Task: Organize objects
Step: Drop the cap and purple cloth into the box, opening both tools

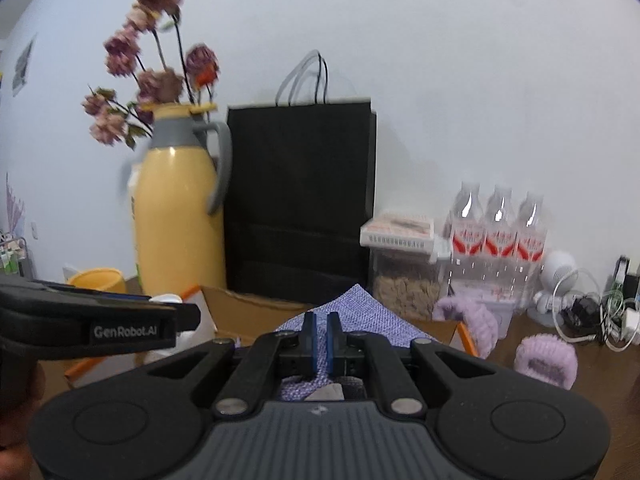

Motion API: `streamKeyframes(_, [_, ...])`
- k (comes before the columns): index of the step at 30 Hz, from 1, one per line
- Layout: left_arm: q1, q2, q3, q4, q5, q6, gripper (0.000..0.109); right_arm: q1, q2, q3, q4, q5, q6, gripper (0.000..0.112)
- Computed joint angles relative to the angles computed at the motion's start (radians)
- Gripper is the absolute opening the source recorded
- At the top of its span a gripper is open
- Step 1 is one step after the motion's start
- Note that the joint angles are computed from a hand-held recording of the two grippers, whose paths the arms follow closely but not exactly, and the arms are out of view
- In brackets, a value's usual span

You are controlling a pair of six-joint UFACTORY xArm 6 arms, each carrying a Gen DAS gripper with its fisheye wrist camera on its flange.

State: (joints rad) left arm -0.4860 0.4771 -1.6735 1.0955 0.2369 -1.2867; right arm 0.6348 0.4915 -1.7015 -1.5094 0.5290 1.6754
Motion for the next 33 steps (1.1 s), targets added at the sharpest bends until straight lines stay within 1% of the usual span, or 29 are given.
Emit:
streamKeyframes(1, [0.001, 0.016, -0.015, -0.02, -0.001, 0.029, 0.042, -0.009, 0.013, -0.01, 0.032, -0.011, -0.03, 0.004])
streamKeyframes(3, [0.002, 0.035, -0.033, -0.038, 0.006, 0.061, 0.055, -0.024, 0.032, -0.021, 0.121, -0.031, -0.107, 0.007])
streamKeyframes(4, [0.003, 0.043, -0.039, -0.052, 0.007, 0.081, 0.075, -0.028, 0.038, -0.022, 0.16, -0.029, -0.135, 0.008])
streamKeyframes(5, [0.003, 0.05, -0.046, -0.048, 0.012, 0.077, 0.097, -0.031, 0.043, -0.025, 0.19, -0.024, -0.159, 0.015])
streamKeyframes(6, [0.004, 0.052, -0.05, -0.02, 0.024, 0.046, 0.103, -0.033, 0.046, -0.026, 0.22, -0.017, -0.181, 0.036])
streamKeyframes(7, [0.002, 0.05, -0.051, 0.012, 0.044, 0.008, 0.103, -0.033, 0.046, -0.026, 0.237, -0.004, -0.186, 0.051])
streamKeyframes(8, [0.002, 0.05, -0.051, 0.003, 0.055, 0.009, 0.103, -0.031, 0.049, -0.029, 0.25, 0.017, -0.187, 0.081])
streamKeyframes(9, [0.004, 0.055, -0.056, -0.035, 0.055, 0.041, 0.103, -0.029, 0.051, -0.031, 0.261, 0.028, -0.197, 0.097])
streamKeyframes(11, [0.006, 0.059, -0.059, -0.088, 0.064, 0.069, 0.103, -0.029, 0.056, -0.037, 0.276, 0.035, -0.206, 0.101])
streamKeyframes(12, [0.006, 0.057, -0.058, -0.088, 0.068, 0.061, 0.103, -0.03, 0.055, -0.035, 0.284, 0.035, -0.209, 0.103])
streamKeyframes(16, [0.005, 0.05, -0.053, -0.069, 0.071, 0.047, 0.103, -0.029, 0.058, -0.039, 0.299, 0.035, -0.227, 0.103])
streamKeyframes(21, [0.001, 0.037, -0.044, -0.052, 0.074, 0.035, 0.103, -0.024, 0.046, -0.032, 0.288, 0.034, -0.226, 0.103])
streamKeyframes(27, [-0.003, -0.038, 0.022, 0.083, 0.065, -0.1, 0.103, -0.004, 0.0, 0.006, 0.231, 0.047, -0.189, 0.103])
streamKeyframes(29, [-0.003, -0.084, 0.066, 0.159, 0.057, -0.171, 0.103, 0.011, -0.031, 0.033, 0.189, 0.064, -0.158, 0.103])
streamKeyframes(33, [-0.007, -0.182, 0.166, 0.237, 0.055, -0.263, 0.103, 0.041, -0.105, 0.106, 0.121, 0.088, -0.094, 0.103])
